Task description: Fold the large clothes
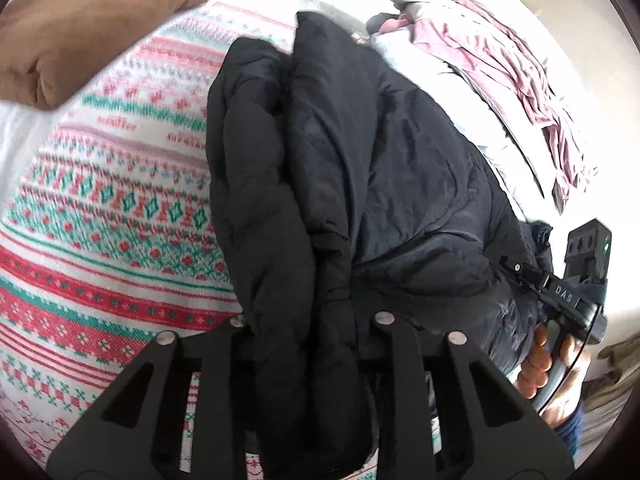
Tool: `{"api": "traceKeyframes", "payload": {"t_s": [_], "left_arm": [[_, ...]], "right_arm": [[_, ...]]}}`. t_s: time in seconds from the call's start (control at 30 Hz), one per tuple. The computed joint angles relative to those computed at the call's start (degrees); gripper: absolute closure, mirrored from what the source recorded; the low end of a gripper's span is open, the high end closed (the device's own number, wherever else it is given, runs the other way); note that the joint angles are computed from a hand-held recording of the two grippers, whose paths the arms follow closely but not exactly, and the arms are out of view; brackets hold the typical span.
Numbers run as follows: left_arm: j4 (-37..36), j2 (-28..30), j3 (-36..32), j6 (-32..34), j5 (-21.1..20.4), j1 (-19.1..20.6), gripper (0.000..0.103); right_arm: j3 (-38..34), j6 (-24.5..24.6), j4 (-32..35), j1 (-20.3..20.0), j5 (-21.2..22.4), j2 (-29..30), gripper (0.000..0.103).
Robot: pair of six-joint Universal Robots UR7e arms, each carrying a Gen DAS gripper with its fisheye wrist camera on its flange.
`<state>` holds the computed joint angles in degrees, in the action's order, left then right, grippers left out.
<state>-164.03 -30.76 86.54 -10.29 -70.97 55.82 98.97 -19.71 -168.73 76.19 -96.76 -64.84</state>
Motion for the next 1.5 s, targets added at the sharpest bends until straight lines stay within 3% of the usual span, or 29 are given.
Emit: {"api": "traceKeyframes", "payload": {"t_s": [0.17,0.37,0.73,1.03,1.27,1.5], "left_arm": [[-2.65,0.11,0.85,3.3,1.69,-1.42,0.08],[-6.99,-0.86,2.59,6.26,0.07,-2.11,0.081],[-7.88,0.58,1.17,7.38,0.03,-3.85,0.082],[-11.53,2.86,-1.2,8.48,-2.07,-6.45,0.082],[-12.86,6.01,-3.16,9.73,-3.76,-9.97,0.082],[-12.02,11.98,-8.65,7.58,-7.52,-14.2,0.082]], "right_arm": [[0.41,-2.32,-3.22,0.87,-1.29,0.22,0.075],[2.58,-6.95,-9.94,2.61,-2.19,-1.19,0.077],[3.71,-9.48,-14.84,3.4,-5.14,-2.29,0.078],[5.74,-12.47,-19.86,2.92,-3.75,-6.69,0.078],[9.71,-14.13,-21.32,-0.39,-2.03,-13.37,0.078],[10.37,-16.01,-18.01,-5.57,0.16,-21.69,0.078]]}}
